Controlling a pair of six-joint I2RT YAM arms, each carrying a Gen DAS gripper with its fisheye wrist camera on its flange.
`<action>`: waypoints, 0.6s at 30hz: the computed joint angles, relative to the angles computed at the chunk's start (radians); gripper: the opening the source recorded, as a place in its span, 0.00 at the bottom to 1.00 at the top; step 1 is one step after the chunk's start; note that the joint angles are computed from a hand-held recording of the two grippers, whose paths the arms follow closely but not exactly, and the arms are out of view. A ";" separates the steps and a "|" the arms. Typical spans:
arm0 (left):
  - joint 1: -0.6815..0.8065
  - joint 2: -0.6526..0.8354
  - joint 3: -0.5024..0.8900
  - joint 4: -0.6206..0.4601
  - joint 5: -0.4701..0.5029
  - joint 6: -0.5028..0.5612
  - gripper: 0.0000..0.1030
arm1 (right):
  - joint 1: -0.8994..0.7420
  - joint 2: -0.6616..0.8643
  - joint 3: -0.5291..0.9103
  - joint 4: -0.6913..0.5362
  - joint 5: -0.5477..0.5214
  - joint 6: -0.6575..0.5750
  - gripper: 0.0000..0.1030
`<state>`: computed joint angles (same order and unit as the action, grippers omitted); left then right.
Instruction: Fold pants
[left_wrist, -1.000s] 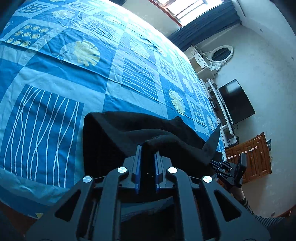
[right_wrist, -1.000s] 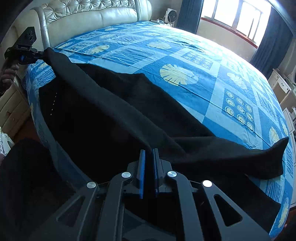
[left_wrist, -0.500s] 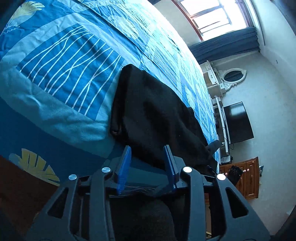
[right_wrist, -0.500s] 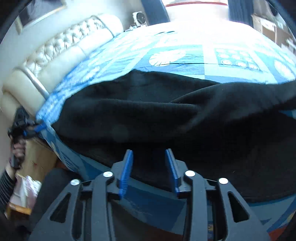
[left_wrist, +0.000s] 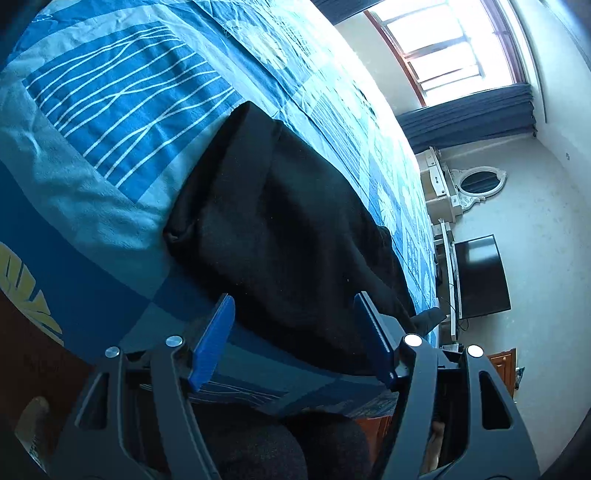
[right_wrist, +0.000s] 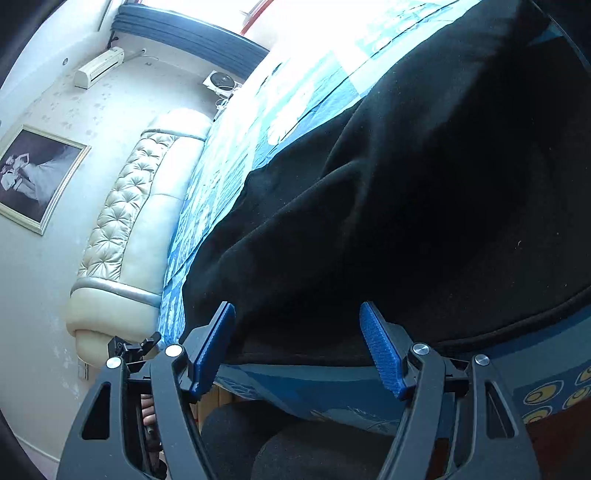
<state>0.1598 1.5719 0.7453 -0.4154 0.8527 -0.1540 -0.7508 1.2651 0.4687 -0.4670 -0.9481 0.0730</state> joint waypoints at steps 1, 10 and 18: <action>-0.004 -0.006 -0.010 0.012 -0.002 -0.017 0.64 | -0.010 -0.001 -0.004 -0.008 -0.004 -0.016 0.68; -0.028 0.021 -0.039 0.103 -0.040 -0.127 0.64 | -0.058 0.050 0.004 -0.009 -0.044 -0.040 0.68; -0.034 0.010 -0.037 0.130 -0.058 -0.174 0.64 | -0.066 0.050 -0.014 0.044 -0.053 0.018 0.68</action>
<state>0.1258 1.5822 0.7085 -0.2857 0.7945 -0.3280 -0.8164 1.3150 0.4550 -0.4231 -1.0013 0.0910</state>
